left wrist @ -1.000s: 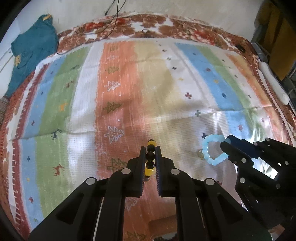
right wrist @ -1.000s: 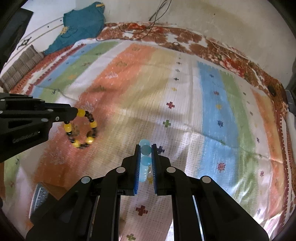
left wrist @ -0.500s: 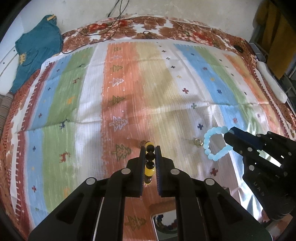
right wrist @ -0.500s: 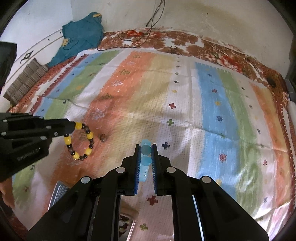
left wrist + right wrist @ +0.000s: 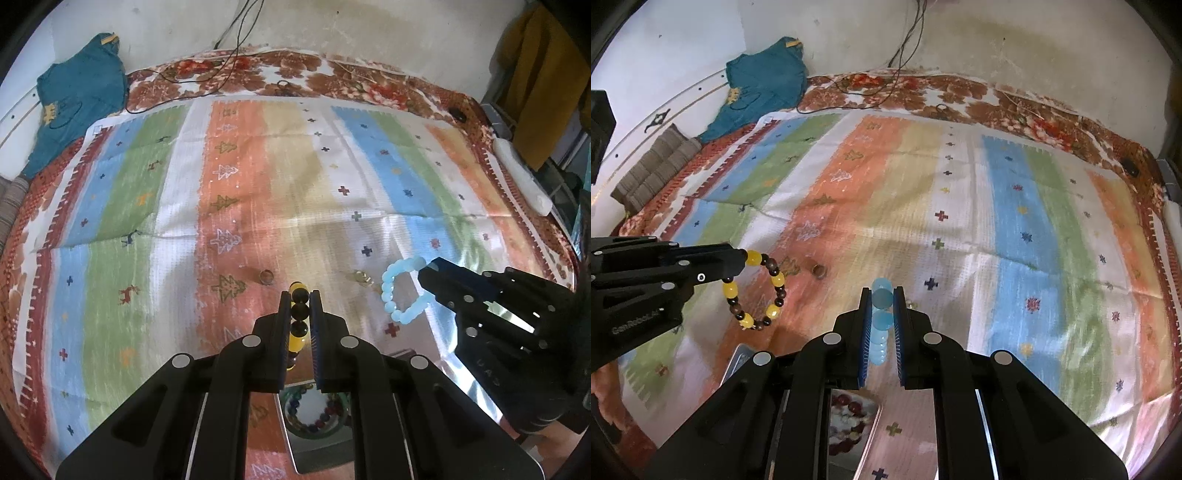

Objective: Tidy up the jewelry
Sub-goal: 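Carry the yellow-black bracelet with the left tool while the right tool carries the light-blue one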

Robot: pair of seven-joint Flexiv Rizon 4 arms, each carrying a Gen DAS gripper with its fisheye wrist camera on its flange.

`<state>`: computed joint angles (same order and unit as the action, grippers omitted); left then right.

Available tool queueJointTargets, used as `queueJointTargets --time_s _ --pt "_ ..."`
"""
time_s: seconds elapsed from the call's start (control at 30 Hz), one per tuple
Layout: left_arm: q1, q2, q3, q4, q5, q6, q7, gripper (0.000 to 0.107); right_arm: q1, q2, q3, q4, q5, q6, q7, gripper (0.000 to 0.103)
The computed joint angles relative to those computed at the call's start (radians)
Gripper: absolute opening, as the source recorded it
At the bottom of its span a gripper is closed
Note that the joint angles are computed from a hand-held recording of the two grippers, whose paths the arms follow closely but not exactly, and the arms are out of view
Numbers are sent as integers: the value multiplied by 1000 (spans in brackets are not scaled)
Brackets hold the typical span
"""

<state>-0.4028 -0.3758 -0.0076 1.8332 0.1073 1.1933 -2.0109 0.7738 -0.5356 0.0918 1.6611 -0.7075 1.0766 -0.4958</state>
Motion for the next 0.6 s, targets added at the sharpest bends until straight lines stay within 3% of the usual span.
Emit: queueJointTargets --time_s 0.6 --pt "-25 105 -11 97 48 59 -40 9 13 72 1 87 -83 39 97 12"
